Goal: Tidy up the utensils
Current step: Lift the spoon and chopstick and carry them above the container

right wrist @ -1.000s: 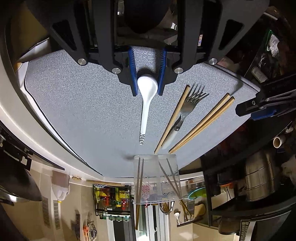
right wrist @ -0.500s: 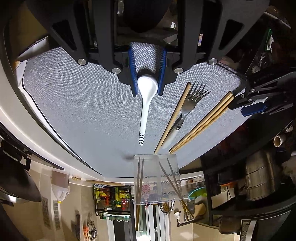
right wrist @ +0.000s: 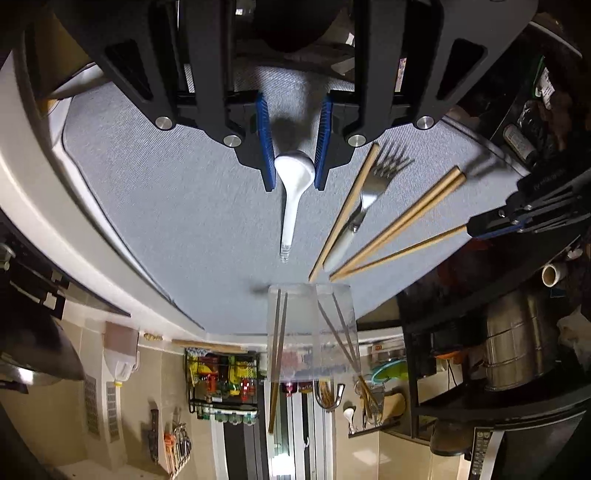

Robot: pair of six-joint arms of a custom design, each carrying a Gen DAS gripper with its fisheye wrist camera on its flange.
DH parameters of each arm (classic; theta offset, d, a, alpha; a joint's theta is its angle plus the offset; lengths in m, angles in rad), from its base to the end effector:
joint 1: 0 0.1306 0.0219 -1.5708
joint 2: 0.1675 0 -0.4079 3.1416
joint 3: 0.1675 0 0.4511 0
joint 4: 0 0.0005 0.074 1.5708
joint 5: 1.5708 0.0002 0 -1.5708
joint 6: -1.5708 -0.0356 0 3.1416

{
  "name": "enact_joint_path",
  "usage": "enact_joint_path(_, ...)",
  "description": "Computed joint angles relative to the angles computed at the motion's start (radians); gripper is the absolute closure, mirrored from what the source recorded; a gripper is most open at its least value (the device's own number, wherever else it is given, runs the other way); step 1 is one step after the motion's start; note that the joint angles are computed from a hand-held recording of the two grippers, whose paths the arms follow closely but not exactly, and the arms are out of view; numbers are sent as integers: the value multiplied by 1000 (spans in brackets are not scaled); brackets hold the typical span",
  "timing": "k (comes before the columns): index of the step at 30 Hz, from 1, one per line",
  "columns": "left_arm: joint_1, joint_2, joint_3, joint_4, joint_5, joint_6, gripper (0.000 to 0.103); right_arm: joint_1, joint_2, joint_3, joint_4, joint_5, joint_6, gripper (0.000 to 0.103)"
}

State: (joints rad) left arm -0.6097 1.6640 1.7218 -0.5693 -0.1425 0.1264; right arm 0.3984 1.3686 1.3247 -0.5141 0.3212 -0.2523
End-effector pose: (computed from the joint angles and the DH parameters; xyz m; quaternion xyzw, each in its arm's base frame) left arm 0.5540 -0.3814 0.4971 0.1711 0.8444 -0.1240 0.4923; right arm 0.5112 0.2024 0.4612 0.0144 0.8666 0.0205 0.4984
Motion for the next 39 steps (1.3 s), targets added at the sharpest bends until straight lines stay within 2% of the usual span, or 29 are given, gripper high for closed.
enact_joint_path(7,9,-14,50,38,23,-21,98,-12,-28,21,62,14,28,81)
enact_joint_path(13,17,20,140,15,47,-22,98,-31,-9,76,76,2,39,82)
enact_joint_path(20,23,111,327,-98,57,-43,98,-51,45,184,52,-34,65,83)
enact_joint_path(24,28,157,413,-139,66,-51,98,-67,73,239,41,-70,69,84)
enact_joint_path(30,32,234,549,-199,74,-76,99,-95,122,321,8,-132,38,85)
enact_joint_path(39,44,326,713,-283,97,-67,99,-124,186,423,-60,-168,-6,88)
